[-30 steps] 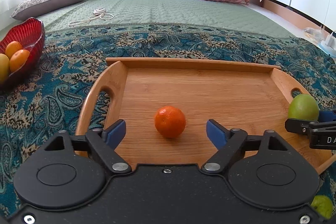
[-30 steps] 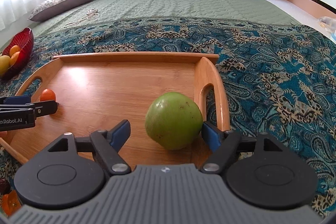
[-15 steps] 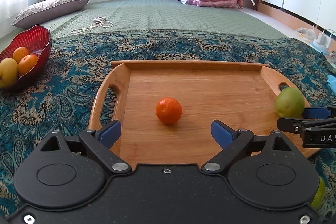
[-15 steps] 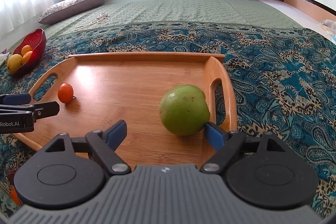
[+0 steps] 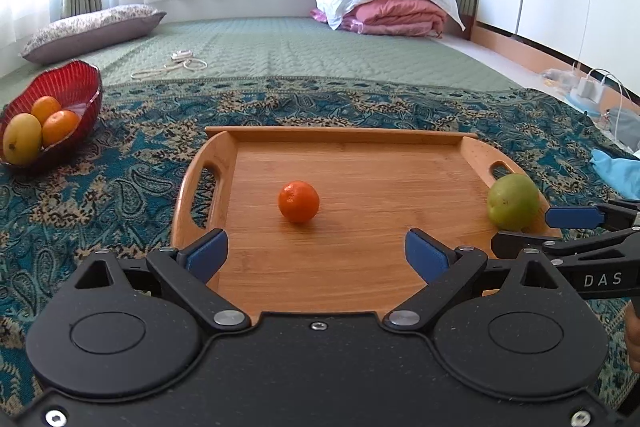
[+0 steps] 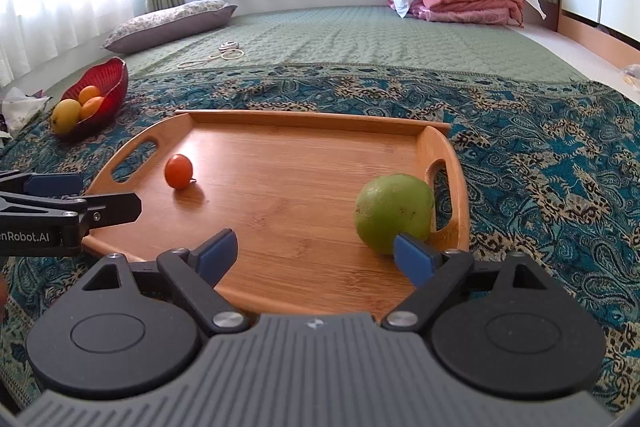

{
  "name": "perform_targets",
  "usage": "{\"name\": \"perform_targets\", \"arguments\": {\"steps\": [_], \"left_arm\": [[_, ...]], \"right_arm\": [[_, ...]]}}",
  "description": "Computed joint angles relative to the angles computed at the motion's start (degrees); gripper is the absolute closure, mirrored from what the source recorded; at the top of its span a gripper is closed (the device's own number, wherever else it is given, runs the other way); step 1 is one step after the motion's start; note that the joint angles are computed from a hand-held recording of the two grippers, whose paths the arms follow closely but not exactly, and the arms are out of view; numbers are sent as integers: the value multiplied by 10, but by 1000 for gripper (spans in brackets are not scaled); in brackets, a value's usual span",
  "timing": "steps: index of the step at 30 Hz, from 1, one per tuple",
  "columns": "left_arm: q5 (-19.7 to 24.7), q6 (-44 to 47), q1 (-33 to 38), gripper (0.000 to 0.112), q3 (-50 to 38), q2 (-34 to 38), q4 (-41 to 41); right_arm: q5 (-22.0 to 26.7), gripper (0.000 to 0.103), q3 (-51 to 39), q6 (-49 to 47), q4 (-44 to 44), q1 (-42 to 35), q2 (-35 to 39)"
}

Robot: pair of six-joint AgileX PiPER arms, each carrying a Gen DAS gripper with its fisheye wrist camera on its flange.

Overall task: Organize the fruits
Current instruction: 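Open both tools to release the tangerine and apple onto the tray, then grasp another tangerine with the left tool while the right tool grasps the other green apple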

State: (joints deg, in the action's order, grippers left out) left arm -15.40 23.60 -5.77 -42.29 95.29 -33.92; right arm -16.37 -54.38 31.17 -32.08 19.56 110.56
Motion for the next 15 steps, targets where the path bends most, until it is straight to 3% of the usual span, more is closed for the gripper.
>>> {"name": "perform_targets", "arguments": {"steps": [8,15], "left_arm": [[-45,-36,-21,17,75,-43,22],[-107,-73,-49,15,151,-73,30]], "right_arm": [[-52,9,74,-101,94,14,-35],[-114,9,141,-251,234,42,-55]]}}
